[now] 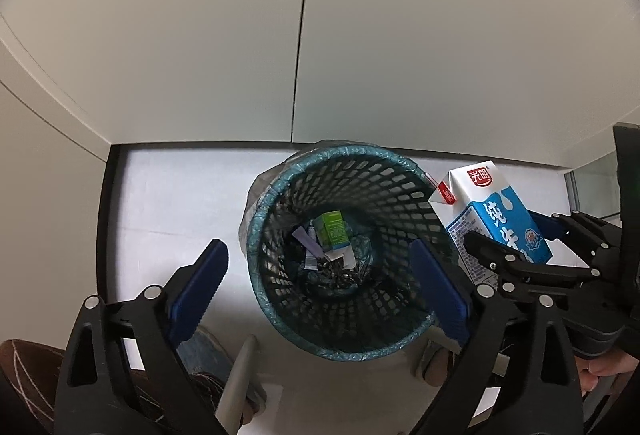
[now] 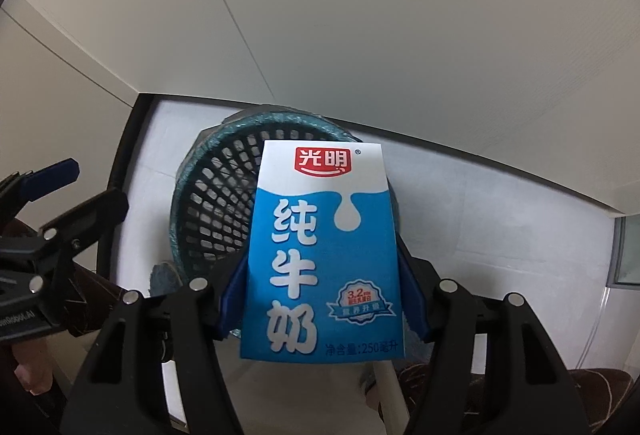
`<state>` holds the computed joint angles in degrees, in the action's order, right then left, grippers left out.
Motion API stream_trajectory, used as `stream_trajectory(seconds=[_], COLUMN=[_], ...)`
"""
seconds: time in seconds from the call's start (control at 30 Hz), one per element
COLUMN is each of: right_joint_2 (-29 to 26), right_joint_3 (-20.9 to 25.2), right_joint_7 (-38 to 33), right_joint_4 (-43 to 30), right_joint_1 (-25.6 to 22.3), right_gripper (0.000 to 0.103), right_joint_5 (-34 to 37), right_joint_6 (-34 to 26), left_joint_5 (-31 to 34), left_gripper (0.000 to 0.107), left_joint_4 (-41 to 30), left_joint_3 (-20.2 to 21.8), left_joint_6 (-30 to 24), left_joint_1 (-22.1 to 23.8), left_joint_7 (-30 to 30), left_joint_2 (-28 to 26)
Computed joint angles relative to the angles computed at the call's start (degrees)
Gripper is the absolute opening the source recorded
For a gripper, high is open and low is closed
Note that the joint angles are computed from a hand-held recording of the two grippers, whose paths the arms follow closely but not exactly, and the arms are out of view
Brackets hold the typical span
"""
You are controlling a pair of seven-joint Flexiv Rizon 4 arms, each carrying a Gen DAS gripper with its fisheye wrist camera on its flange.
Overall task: Collect trash
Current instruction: 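Open the left gripper over the bin while the right releases the milk carton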
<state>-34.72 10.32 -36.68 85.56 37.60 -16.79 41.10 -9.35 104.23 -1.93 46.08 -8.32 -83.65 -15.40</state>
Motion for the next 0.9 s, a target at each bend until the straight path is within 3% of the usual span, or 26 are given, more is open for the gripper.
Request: stream_trajectory(seconds=[0.17, 0.53, 0.9], right_joint_2=[-0.42, 2.12, 6.02], right_joint_3=[0.35, -0.52, -0.92], right_joint_7=[-0.56, 0.99, 4.38], right_joint_4=[-0.10, 2.05, 2.77], right_joint_1=[-0.29, 0.02, 0.51], right_gripper=[0.061, 0.074, 0.084], right_joint_5=[0.76, -1.19, -4.24], right_joint_6=[1.40, 3.89, 1.40], left_joint_5=[-1.18, -0.52, -0.80], left_gripper=[0.091, 0.091, 0.091], left_joint_4=[0.33, 0.06, -0.12], left_joint_3=[0.04, 0.15, 0.18], left_joint_6=[-0.38, -0.71, -1.90], left_joint_1=[0.62, 0.39, 0.82], left_joint_7=[0.17, -0.07, 1.22], left_joint_2=[0.11, 1.15, 4.60])
